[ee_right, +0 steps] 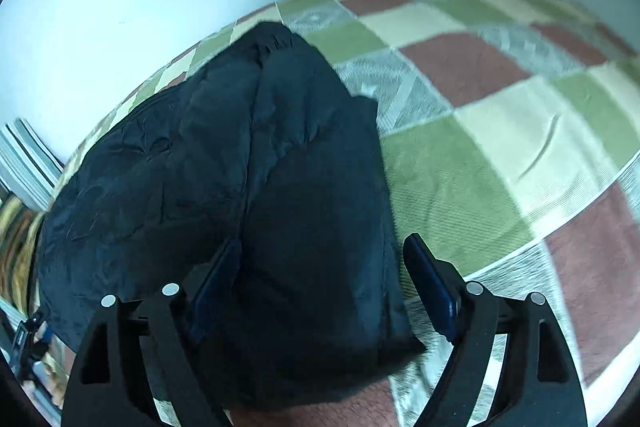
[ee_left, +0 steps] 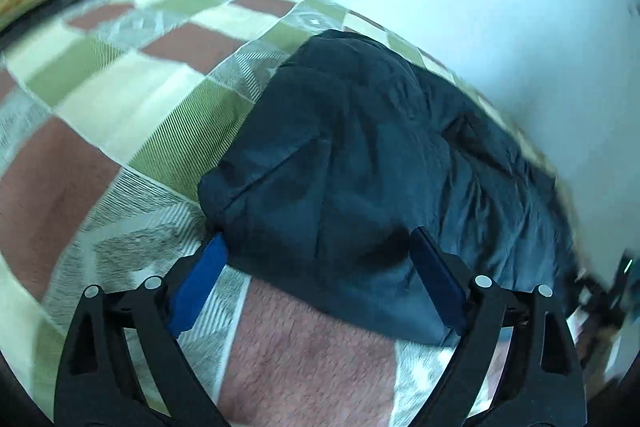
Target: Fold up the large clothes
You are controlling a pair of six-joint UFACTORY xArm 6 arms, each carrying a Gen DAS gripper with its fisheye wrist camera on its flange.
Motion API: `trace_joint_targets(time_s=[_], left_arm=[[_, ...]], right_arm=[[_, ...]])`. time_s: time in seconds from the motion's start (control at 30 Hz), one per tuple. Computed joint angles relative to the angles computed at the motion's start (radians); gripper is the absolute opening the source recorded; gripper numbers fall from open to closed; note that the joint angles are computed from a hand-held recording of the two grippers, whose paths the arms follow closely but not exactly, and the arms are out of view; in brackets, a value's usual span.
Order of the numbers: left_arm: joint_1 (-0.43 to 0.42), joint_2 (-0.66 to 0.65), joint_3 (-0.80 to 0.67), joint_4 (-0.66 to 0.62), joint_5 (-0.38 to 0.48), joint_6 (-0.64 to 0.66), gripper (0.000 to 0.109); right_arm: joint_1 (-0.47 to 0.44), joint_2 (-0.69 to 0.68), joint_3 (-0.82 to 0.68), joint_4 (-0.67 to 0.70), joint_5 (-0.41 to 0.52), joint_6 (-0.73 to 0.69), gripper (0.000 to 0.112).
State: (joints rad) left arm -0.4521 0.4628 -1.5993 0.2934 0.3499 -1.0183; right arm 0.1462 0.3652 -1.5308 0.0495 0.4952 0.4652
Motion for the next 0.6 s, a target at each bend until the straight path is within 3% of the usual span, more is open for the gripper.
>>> trace_joint_targets(time_s=[0.1, 0.13, 0.27, 0.37, 0.47, 0.6], left_arm=[[0.011, 0.028, -0.014, -0.086, -0.044, -0.006, 0.091], [0.014, 0.042, -0.030, -0.084, -0.038, -0.033, 0.085], [0.007, 0.074, -0.101, 0.026, 0.029, -0.095, 0.048], [-0.003, 0.075, -0.129, 0.137, 0.074, -0.160, 0.027], [-0.001, 0.051, -0.100, 0.167, 0.053, -0.192, 0.018], [-0.001, 0.025, -0.077, 0.203, 0.047, -0.207, 0.013]], right_arm=[[0.002, 0.011, 0.008, 0.077, -0.017, -0.033, 0.082], [0.003, 0.010, 0.012, 0.073, -0.022, -0.033, 0.081], [0.012, 0.007, 0.017, 0.100, -0.030, -0.062, 0.056], [0.017, -0.001, 0.021, 0.077, -0.041, -0.037, 0.040], [0.022, -0.019, 0.040, 0.049, -0.056, -0.008, 0.030], [0.026, -0.045, 0.071, 0.050, -0.077, 0.003, 0.026]])
